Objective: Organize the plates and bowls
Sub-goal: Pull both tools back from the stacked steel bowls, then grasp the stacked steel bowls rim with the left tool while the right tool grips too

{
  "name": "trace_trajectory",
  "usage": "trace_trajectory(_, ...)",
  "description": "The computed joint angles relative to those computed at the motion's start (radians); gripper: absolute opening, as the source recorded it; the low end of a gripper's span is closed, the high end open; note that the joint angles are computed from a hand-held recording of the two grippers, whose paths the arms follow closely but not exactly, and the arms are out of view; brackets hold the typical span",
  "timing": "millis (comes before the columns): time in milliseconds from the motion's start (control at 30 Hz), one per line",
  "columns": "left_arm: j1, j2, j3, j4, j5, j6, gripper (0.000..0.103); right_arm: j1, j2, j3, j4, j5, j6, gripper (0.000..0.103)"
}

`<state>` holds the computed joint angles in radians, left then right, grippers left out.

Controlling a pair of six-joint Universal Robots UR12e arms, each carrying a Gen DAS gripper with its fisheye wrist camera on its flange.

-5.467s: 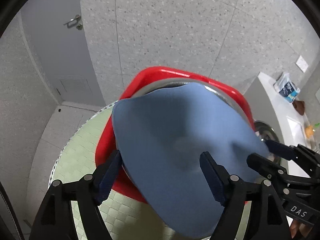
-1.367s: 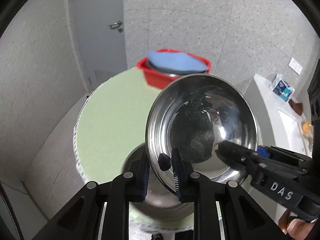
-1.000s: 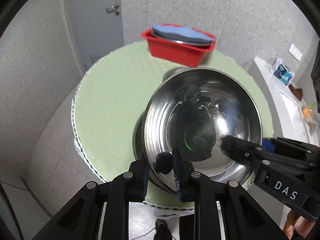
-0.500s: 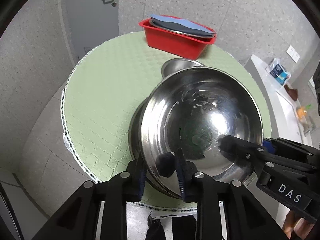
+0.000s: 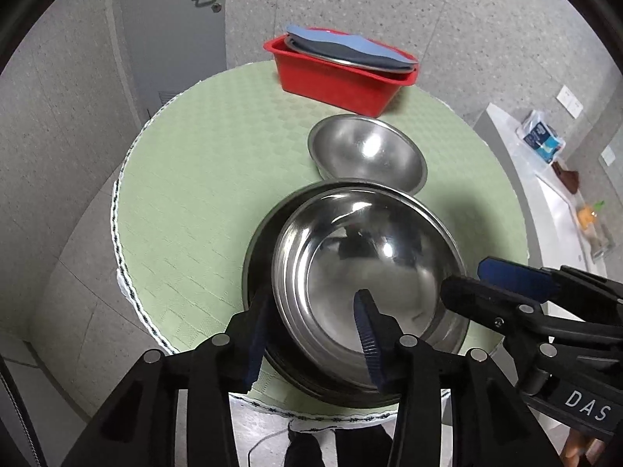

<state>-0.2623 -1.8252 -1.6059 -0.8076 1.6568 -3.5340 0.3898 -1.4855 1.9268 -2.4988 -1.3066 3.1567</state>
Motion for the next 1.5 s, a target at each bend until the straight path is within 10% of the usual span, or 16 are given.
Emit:
trace_trajectory(300, 0.005, 0.009, 0.005, 0.042, 0.014, -0.039, 0.080, -0.028, -0.003, 0.020, -0.093, 0.026, 0.052, 0.045)
trace_trajectory(600, 0.027, -0.034, 0.068, 0.043, 0.022, -0.054, 0.085, -0.082, 0.039, -0.018, -0.132, 0.066, 0.079, 0.053)
trace_trajectory(967, 0.055, -0.186, 0.258, -0.163, 0.014, -0.040, 0.084, -0.107, 0.187, -0.176, -0.009, 0.136, 0.010, 0.054)
trace_trajectory(1233, 0.070, -0.268, 0.358, -0.309, -0.020, -0.015, 0.055, -0.099, 0.269, -0.262, 0.132, 0.187, -0.077, 0.052)
trace_trajectory(1400, 0.081, -0.292, 0.377, -0.276, -0.115, 0.034, 0.012, -0.094, 0.288, -0.286, 0.192, 0.218, -0.122, 0.025)
trace_trajectory(1500, 0.073, -0.301, 0.387, -0.267, -0.082, 0.053, 0.013, -0.091, 0.287, -0.287, 0.191, 0.219, -0.130, 0.017)
